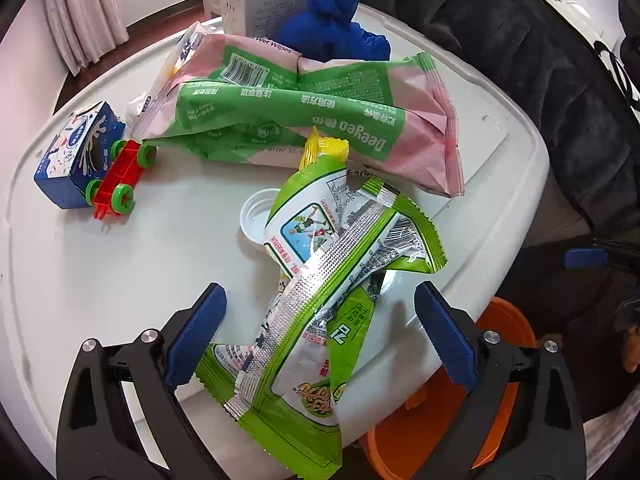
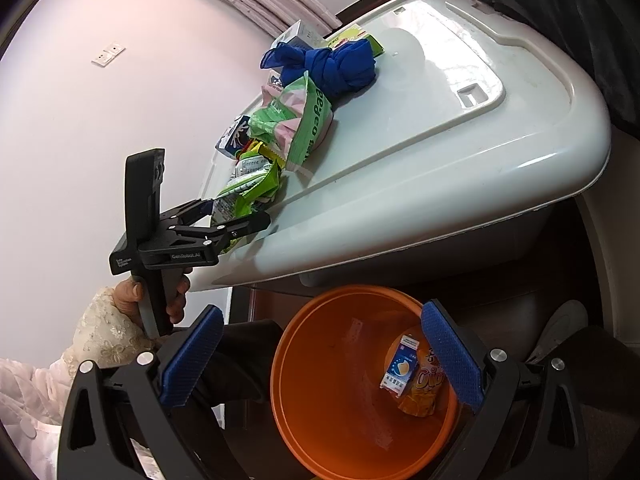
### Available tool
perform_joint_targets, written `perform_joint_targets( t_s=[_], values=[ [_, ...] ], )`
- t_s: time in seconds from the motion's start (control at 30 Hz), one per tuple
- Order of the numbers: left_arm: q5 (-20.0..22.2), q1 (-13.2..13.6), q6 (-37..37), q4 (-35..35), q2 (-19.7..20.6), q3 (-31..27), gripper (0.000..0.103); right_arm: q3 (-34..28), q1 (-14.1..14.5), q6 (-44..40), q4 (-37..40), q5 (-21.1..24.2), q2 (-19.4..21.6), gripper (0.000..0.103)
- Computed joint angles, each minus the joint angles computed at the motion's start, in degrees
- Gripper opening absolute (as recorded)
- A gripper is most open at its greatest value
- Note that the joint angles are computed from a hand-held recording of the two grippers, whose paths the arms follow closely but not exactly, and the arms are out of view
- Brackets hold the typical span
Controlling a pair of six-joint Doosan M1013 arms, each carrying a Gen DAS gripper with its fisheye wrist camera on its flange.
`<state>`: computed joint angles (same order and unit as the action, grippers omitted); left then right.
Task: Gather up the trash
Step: 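Grasp the green snack wrapper on the lid with the left gripper, then hold the wrapper in the left gripper while the right gripper grasps the ice-cream box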
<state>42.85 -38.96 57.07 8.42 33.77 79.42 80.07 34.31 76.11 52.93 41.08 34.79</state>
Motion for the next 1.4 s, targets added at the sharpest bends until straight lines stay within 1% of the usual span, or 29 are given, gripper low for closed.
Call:
perform_joint_targets(
  t_s=[0.13,0.17,0.2,0.23,0.27,0.33,0.37,0.5,0.57,0.7,0.8,0.87,0.93,1.0,1.03,1.07,1.17,1.3,1.37,1.4],
  values=[
    [-1.5,0.1,-1.7,0.2,-0.4,0.8,0.091,-0.1,0.0,-0.4,0.4,0.0,0.0,0.098],
    [-1.8,0.1,-2.4,1.0,-0.6,1.1,0.084,-0.1,0.0,-0.5,0.3,0.0,0.0,0.098],
    [-1.8,-0.2,-4.1,3.6,-0.8,1.4,0.064,-0.2,0.1,-0.4,0.1,-0.1,0.0,0.098],
    [-1.9,-0.4,-4.8,5.0,-1.1,1.8,0.050,-0.2,0.1,-0.5,0.0,-0.1,0.0,0.098],
    [-2.1,-0.3,-5.6,5.8,-1.4,2.2,0.030,-0.2,0.1,-0.6,0.0,-0.2,-0.1,0.098],
    [-5.4,0.7,-5.6,2.3,-2.4,3.9,0.027,-0.3,0.2,-0.3,-0.4,-0.2,-0.1,0.098],
    [-6.0,0.9,-6.1,2.2,-2.5,4.2,0.024,-0.2,0.3,-0.5,-0.3,-0.3,-0.1,0.098],
    [-7.5,0.6,-10.4,4.4,-3.4,5.7,0.024,-0.4,0.4,-0.4,-0.7,-0.4,-0.2,0.098],
    [-6.5,-0.2,-13.1,7.8,-3.5,5.7,0.024,-0.6,0.5,-0.5,-0.9,-0.4,-0.2,0.098],
    [-6.7,-1.4,-15.8,10.7,-4.7,6.9,0.024,-0.7,0.8,-1.3,-0.9,-0.6,-0.4,0.098],
    [-6.1,-2.5,-19.5,14.9,-5.8,7.4,0.024,-1.1,1.0,-1.6,-1.2,-0.5,-0.4,0.098],
    [-7.8,-2.4,-20.4,14.7,-7.2,8.7,0.024,-1.6,1.2,-1.4,-2.0,-0.4,-0.4,0.098],
    [-7.1,-2.9,-25.3,18.8,-8.5,9.8,0.024,-2.3,1.4,-1.9,-2.3,-0.1,-0.2,0.098],
    [-7.3,-3.0,-29.2,21.0,-9.6,11.0,0.024,-3.5,1.6,-2.1,-2.9,0.5,0.2,0.098],
    [-7.1,-3.2,-33.9,24.4,-10.8,12.2,0.024,-4.5,1.8,-2.2,-3.6,1.0,0.5,0.098],
    [-6.7,-3.4,-36.2,26.3,-11.5,12.9,0.024,-5.5,2.0,-2.4,-4.3,1.2,0.8,0.098],
    [-2.2,-4.3,-42.3,32.6,-13.1,14.1,0.025,-9.1,2.6,-3.7,-4.9,2.8,2.2,0.098],
    [-0.2,-4.2,-45.5,34.7,-15.0,15.8,0.026,-15.9,3.5,-4.6,-5.8,6.0,5.2,0.098],
    [-0.6,-4.2,-47.0,35.6,-15.8,16.8,0.026,-22.2,4.2,-4.8,-7.4,9.2,8.1,0.098],
    [0.0,-4.2,-48.0,36.2,-16.0,17.1,0.026,-24.9,4.4,-4.7,-8.4,10.6,9.4,0.098]
  ],
)
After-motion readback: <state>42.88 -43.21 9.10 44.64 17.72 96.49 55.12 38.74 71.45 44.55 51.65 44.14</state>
